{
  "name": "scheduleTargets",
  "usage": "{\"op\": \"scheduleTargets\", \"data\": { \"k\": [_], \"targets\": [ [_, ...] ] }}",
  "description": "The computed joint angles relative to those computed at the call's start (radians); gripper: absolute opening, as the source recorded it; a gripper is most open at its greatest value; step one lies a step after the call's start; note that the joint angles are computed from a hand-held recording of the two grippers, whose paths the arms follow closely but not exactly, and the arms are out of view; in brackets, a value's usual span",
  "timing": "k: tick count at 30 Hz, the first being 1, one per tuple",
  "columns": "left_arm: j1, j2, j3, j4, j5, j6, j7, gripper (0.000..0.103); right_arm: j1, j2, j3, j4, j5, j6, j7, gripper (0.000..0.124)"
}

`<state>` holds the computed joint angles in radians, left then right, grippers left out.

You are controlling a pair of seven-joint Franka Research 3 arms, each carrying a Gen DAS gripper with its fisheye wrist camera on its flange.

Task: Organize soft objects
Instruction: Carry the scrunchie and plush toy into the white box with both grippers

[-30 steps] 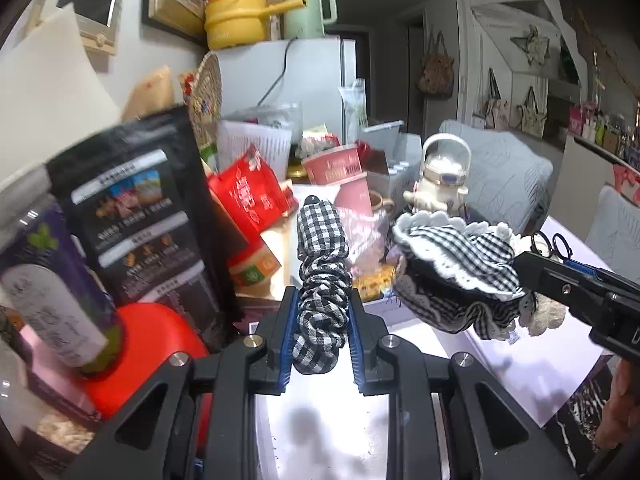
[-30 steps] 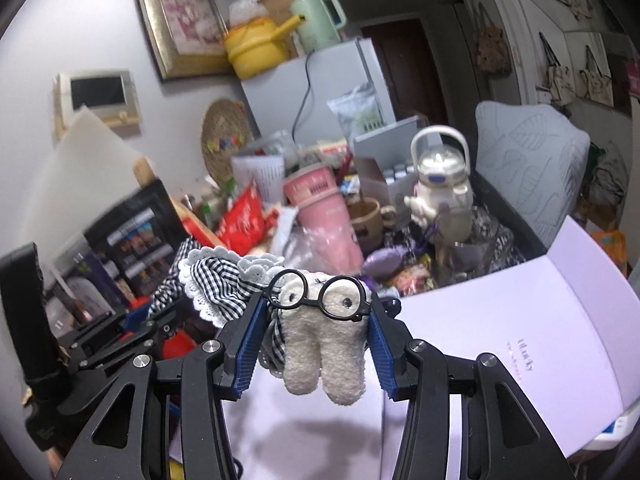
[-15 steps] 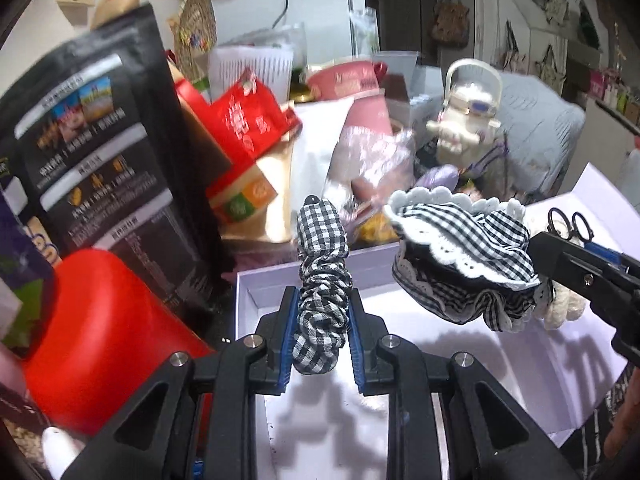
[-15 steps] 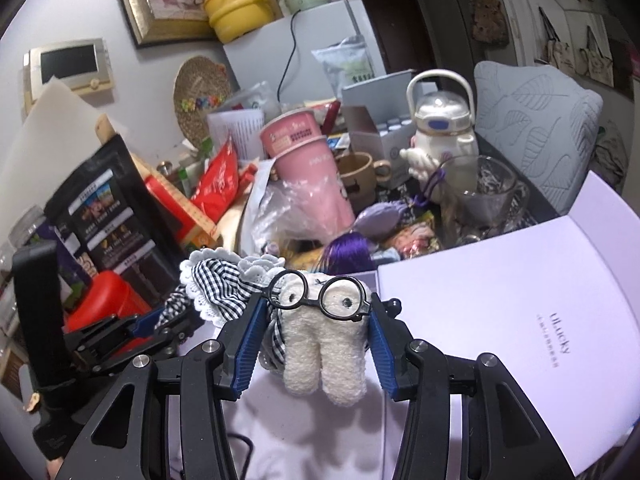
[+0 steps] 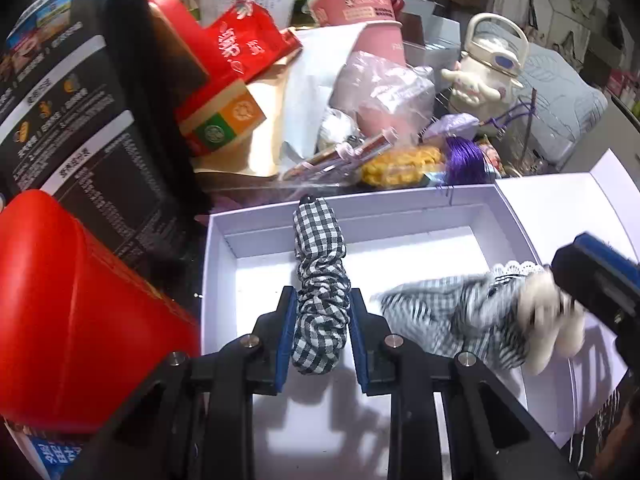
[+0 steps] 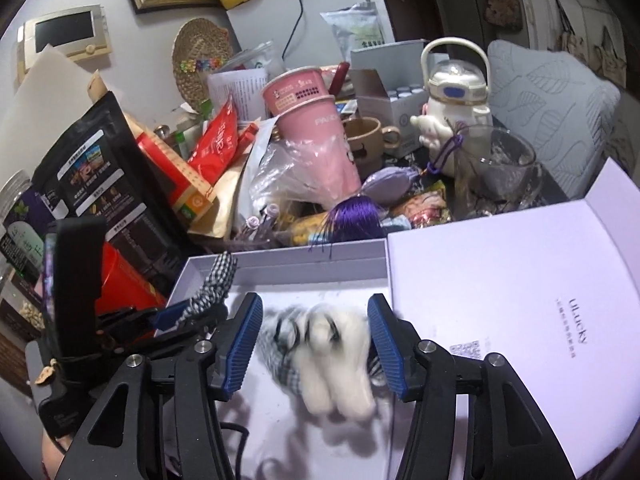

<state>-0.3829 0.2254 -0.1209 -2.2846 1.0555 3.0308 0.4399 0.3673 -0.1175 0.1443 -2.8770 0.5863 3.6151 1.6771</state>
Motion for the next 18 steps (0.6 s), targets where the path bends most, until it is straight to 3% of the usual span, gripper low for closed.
{"op": "scheduleTargets", "data": {
  "k": [2,4,5,12,18],
  "targets": [
    [-0.016,-0.004,0.011,0.004,0.037,-0.013,-0.036,0.032,-0.008,-0.01,0.026,0.004,0.071,-0.006,-0.055,0.064],
    [-0.025,-0.01,0.015,0.005,0.087,-0.022,-0.083,0.055,-0.014,-0.013,0.062,0.014,0.179,0.003,-0.141,0.065],
    [-0.023,-0.014,0.012,0.005,0.102,-0.026,-0.094,0.075,-0.013,-0.014,0.071,0.02,0.221,0.003,-0.175,0.065],
    [0.002,-0.047,-0.018,-0.004,0.217,-0.01,-0.188,0.078,0.003,-0.032,0.105,0.056,0.476,-0.002,-0.383,0.065],
    [0.024,-0.109,-0.044,-0.019,0.406,0.005,-0.389,0.078,0.046,-0.089,0.102,0.033,0.544,0.037,-0.432,0.065]
  ]
}}
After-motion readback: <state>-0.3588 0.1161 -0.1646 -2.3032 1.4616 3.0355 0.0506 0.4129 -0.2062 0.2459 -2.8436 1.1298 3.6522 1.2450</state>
